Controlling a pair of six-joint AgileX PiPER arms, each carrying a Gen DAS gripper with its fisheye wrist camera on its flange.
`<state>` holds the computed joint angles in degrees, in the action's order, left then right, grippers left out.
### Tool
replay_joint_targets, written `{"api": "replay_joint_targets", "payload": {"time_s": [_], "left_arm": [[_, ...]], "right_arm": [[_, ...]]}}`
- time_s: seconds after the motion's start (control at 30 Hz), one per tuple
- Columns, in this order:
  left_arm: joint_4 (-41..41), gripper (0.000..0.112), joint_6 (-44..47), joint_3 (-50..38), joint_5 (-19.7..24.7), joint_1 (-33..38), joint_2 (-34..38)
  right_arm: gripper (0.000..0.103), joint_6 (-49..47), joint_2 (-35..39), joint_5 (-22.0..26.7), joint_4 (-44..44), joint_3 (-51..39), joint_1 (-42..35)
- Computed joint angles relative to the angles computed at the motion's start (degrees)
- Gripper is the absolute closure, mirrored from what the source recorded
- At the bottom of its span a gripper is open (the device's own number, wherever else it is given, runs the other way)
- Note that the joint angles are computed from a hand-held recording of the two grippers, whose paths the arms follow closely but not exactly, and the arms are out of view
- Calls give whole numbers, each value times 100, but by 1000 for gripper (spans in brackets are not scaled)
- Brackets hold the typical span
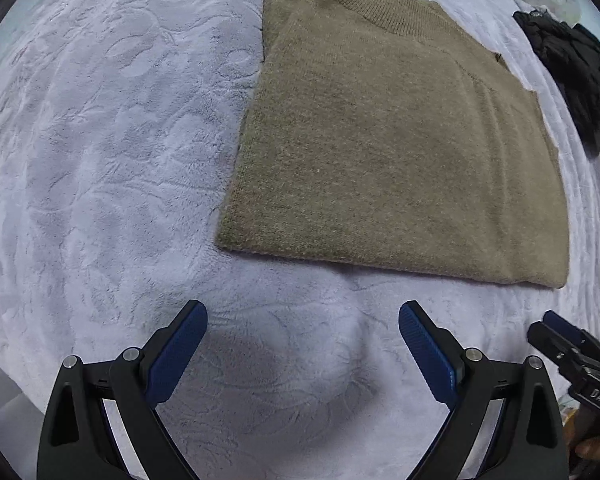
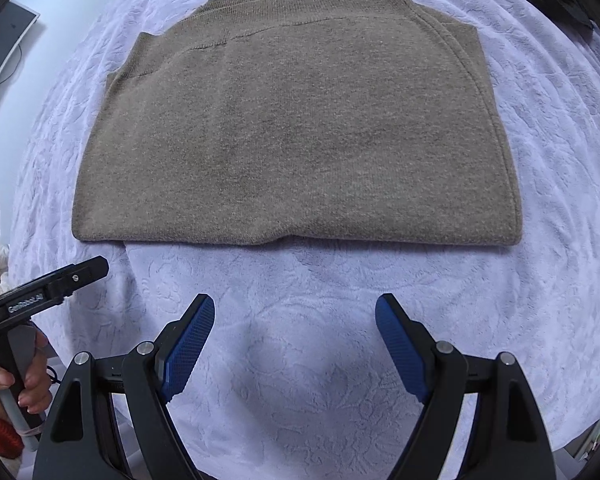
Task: Fold small clothes
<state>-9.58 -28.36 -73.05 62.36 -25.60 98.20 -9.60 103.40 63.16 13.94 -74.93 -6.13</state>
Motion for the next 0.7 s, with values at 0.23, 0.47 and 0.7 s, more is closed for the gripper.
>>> {"api": "replay_joint_targets", "payload": {"time_s": [0.23,0.47,0.7], "left_arm": [[-1133,15,1064,166,-460,705,-47],[-2563,15,2005,407,-458,1173,-51],[-3250,15,2356,619,-556,1221,60]], "right_arm": [[18,87,364,97,269,-307,144],[18,37,777,309,1184,-524,-43],[18,25,1046,393,1702,-599,-121]]}}
